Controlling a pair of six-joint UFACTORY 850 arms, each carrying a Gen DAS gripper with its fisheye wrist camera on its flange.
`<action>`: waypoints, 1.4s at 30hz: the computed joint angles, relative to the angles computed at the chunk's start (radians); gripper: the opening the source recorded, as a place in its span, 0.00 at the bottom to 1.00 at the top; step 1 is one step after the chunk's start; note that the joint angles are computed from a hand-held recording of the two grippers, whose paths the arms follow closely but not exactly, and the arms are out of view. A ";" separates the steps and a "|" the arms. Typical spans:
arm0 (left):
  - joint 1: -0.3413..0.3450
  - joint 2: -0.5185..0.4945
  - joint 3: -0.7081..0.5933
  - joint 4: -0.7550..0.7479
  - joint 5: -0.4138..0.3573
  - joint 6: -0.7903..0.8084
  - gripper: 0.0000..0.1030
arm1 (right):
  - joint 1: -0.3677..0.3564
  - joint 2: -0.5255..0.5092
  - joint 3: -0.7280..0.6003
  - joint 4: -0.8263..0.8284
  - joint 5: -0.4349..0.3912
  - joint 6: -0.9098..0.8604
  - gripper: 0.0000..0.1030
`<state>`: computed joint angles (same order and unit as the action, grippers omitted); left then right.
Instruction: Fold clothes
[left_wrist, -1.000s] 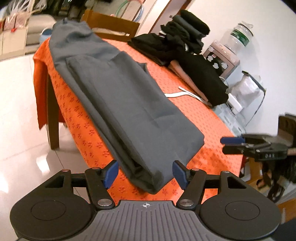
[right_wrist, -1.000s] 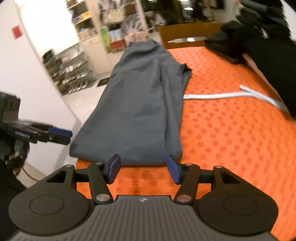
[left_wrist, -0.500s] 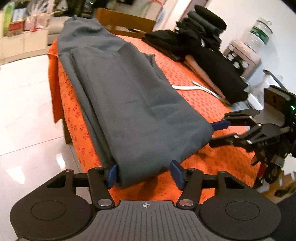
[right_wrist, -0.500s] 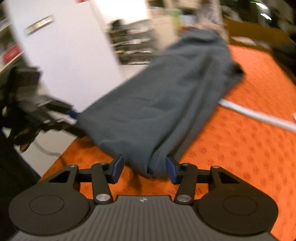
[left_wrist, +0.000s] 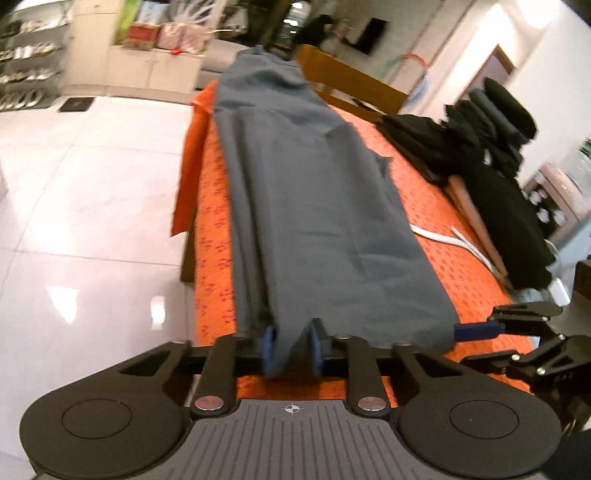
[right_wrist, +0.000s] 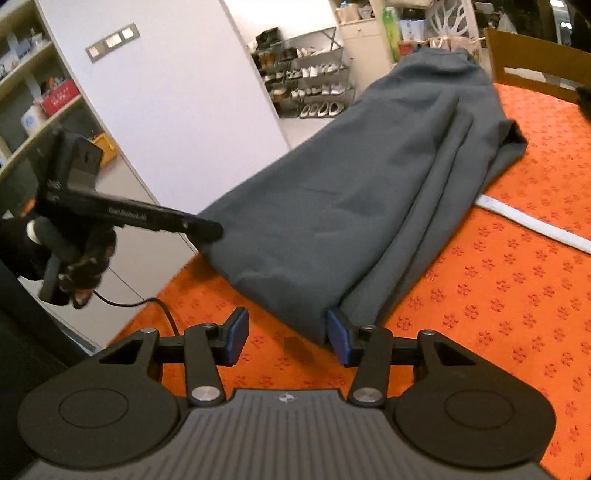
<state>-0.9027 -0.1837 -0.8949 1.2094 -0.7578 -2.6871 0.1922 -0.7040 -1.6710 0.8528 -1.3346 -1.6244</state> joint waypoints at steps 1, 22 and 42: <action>0.000 -0.003 -0.003 -0.010 -0.004 0.000 0.17 | 0.003 -0.013 -0.013 0.006 -0.010 0.010 0.52; -0.002 -0.030 -0.053 -0.102 -0.038 -0.010 0.15 | 0.039 -0.225 -0.236 0.101 -0.179 0.079 0.48; -0.069 -0.033 -0.058 -0.145 -0.095 -0.091 0.11 | -0.013 -0.191 -0.272 -0.051 -0.196 0.028 0.05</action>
